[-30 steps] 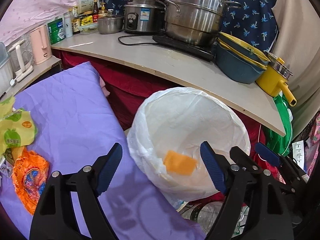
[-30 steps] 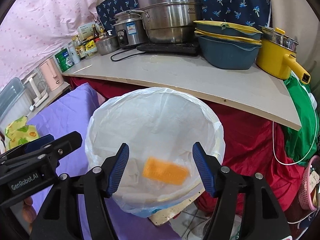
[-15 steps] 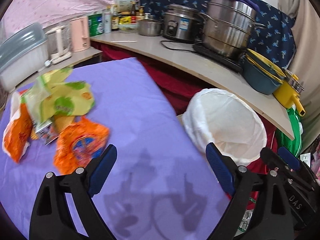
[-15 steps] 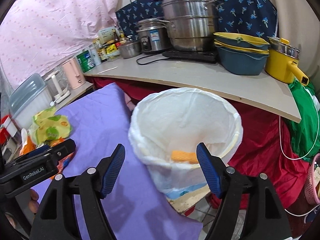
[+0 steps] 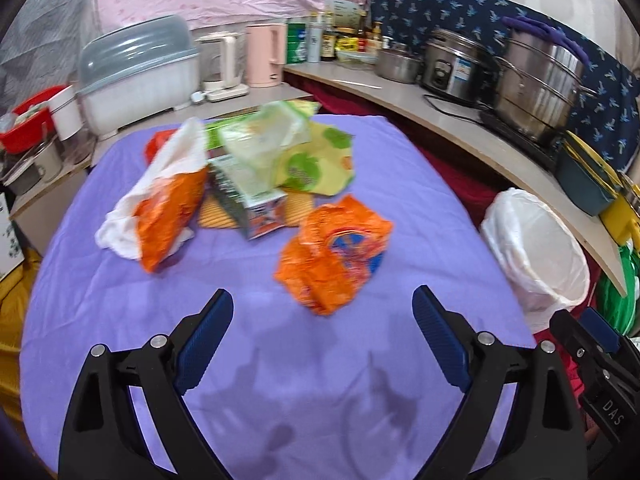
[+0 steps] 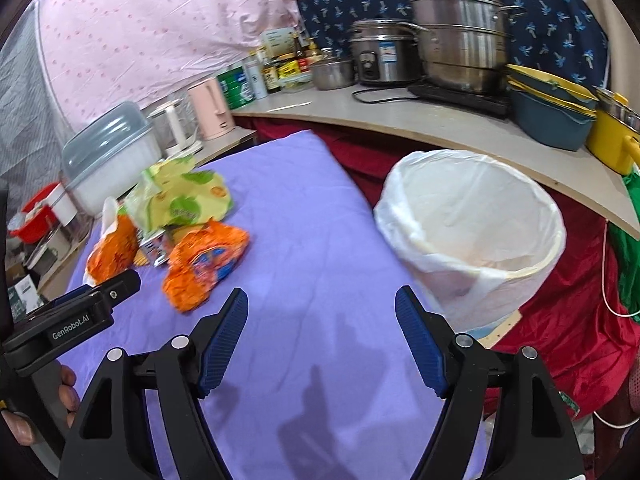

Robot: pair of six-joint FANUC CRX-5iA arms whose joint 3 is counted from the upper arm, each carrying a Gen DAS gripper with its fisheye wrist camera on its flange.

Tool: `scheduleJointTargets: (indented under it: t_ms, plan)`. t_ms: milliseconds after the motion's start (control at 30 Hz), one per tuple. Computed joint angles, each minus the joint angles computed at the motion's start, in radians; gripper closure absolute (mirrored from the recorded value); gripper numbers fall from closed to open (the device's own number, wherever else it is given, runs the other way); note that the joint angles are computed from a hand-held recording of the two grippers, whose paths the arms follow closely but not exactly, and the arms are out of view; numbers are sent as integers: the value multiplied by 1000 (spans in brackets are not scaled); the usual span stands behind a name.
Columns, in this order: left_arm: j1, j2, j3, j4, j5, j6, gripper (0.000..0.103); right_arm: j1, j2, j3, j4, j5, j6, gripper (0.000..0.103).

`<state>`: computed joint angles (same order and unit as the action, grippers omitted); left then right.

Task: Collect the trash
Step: 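Move both open grippers back toward the trash on the table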

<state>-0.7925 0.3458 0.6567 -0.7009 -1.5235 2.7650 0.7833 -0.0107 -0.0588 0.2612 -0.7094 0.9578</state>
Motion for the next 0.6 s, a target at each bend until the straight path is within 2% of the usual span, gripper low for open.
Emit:
scheduleJointTargets:
  t_ms: [333,600]
  plan:
    - [18,-163,-223,-9,-6,105,16,96,49,39,-19,-24,9,30]
    - [67,-248,-333,-6,17,108,13,140,136,107,-30,-37,8,30]
